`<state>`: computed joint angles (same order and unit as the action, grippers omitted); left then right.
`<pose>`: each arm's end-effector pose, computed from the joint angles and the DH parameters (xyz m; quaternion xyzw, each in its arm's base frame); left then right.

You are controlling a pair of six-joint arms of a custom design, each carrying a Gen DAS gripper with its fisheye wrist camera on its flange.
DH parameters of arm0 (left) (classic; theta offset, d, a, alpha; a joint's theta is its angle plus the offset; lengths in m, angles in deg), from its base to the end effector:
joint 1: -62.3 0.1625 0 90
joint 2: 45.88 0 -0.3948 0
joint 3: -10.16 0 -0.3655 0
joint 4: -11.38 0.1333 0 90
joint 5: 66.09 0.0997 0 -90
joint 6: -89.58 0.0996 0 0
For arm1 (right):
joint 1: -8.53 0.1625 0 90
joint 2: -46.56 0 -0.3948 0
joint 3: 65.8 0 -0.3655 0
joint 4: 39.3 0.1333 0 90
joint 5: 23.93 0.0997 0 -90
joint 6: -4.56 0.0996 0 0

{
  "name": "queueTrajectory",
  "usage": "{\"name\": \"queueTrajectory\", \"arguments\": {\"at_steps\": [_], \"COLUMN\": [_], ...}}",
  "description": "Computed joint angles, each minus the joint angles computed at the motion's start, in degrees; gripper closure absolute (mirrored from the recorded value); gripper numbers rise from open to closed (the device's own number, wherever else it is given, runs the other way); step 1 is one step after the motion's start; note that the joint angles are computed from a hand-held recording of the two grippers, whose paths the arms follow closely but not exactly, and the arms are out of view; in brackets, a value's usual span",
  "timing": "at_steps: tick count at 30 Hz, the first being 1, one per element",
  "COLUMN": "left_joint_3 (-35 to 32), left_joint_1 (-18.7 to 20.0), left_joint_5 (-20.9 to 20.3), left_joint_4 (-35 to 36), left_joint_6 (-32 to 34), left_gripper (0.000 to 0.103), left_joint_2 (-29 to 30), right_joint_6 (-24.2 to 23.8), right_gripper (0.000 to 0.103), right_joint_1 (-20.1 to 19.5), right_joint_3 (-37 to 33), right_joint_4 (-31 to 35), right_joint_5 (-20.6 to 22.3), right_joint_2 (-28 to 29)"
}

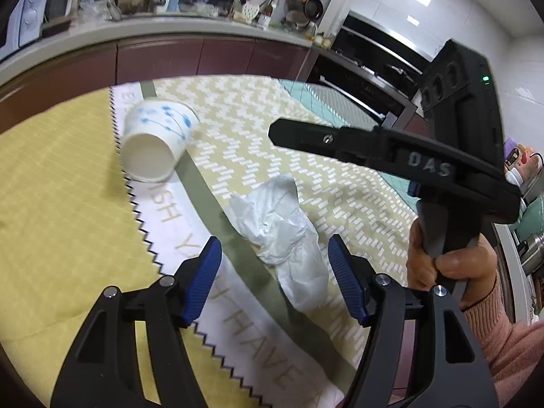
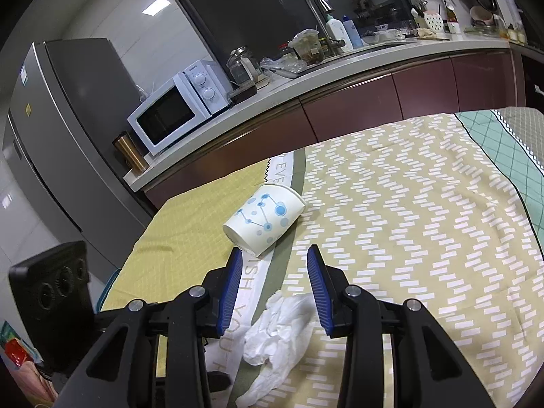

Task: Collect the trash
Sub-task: 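Move both tools back over the table toward the white tissue and paper cup, then grasp the white tissue with the left gripper while the right gripper grasps the paper cup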

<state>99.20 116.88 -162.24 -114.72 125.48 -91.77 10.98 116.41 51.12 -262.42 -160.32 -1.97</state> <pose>-0.2642 -0.5830 0.0855 -0.5784 -0.8117 -0.0612 0.0538 0.2120 -0.4578 0.1793 -0.1323 -0.7936 0.5510 0.2217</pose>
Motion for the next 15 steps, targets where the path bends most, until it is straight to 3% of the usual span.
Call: {"name": "queueTrajectory", "arguments": {"at_steps": [9,15], "left_joint_3": [0.31,-0.53], "left_joint_1": [-2.14,-1.94], "left_joint_5": [2.63,4.48], "left_joint_4": [-2.24,0.07], "left_joint_6": [-1.08,-1.59], "left_gripper": [0.045,0.075], "left_joint_2": [2.89,3.94], "right_joint_6": [1.14,1.37], "right_gripper": [0.066,0.065], "right_joint_1": [-2.3,-3.49], "right_joint_3": [1.93,1.81], "right_joint_4": [-2.01,-1.43], "right_joint_5": [3.78,6.23], "right_joint_2": [-1.12,-1.51]}}
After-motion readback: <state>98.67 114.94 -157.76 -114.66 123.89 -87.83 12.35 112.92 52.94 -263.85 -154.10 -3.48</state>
